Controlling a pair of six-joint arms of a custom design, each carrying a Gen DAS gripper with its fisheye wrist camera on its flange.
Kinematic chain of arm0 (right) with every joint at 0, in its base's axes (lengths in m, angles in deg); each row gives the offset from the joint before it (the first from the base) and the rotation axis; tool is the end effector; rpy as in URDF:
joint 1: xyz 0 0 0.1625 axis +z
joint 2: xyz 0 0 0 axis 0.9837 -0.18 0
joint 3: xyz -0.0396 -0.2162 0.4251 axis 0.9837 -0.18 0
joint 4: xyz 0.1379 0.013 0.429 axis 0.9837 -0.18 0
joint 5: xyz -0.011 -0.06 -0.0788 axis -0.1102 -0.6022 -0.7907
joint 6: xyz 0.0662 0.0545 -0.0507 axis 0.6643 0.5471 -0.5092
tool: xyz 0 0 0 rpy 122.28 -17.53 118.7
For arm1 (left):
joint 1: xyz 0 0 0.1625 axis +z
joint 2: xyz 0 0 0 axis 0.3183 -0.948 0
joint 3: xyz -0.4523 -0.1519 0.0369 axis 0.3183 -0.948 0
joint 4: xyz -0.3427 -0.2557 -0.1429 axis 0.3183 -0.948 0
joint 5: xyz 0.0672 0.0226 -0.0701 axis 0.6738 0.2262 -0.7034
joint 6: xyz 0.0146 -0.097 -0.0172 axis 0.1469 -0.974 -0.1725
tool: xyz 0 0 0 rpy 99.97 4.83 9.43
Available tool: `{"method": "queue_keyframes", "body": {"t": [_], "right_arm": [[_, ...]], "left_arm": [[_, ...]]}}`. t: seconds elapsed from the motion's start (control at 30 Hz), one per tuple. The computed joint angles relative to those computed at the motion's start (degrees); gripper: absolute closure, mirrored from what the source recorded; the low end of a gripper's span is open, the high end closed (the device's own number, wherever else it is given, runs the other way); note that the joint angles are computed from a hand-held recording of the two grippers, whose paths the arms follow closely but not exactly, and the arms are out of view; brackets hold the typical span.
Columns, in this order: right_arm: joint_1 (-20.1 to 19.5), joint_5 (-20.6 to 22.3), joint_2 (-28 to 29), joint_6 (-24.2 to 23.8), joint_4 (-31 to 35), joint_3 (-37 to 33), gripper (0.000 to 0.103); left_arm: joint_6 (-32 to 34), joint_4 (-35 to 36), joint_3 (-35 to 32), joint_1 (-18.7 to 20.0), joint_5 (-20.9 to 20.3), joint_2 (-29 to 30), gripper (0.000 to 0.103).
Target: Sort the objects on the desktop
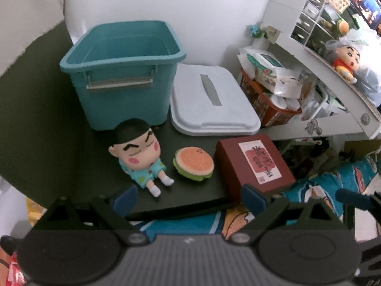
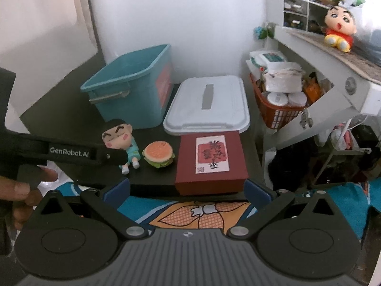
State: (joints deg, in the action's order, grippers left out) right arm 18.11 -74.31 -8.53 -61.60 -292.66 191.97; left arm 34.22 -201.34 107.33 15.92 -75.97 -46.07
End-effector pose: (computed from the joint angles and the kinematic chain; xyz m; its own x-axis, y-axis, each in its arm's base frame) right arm 0.1061 -0.2720 0.2273 -0.7636 0.2515 0.5947 -0.3231 0.6485 -0.6892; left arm -0.2946 -0.4210 0.0275 -0.7277 0.5336 -0.4310 0.6544 0.7285 -0.2028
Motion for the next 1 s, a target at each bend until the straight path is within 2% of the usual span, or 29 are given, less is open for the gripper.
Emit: {"method": "queue_keyframes", "body": {"t": [0.27, 0.5, 0.73, 0.93, 1.0], "right_arm": [[-0.71, -0.32, 1.93, -0.08, -0.89, -0.68, 0.0], [-2.32, 2.31, 1.71, 0.11, -1.38, -0.62, 0.0], [-5.31, 7.43, -1.46, 2.08, 3.39, -0.26, 0.0], [-6.1, 9.25, -0.28, 2.31, 1.32, -0.44, 0.0], [-7.18, 12.06, -0.25, 1.33, 0.58, -0.26, 0.0]], "left_arm": [[0.23, 0.01, -0.48, 1.49, -0.5, 0.25, 0.007], [1.64, -0.12, -2.06, 1.93, -0.83, 0.77, 0.007], [3.38, 0.18, -3.6, 2.48, -0.26, 1.4, 0.007], [5.46, -1.28, -3.99, 2.73, 0.61, 2.07, 0.007], [5.56, -1.03, -4.26, 3.13, 0.34, 2.13, 0.007]]}}
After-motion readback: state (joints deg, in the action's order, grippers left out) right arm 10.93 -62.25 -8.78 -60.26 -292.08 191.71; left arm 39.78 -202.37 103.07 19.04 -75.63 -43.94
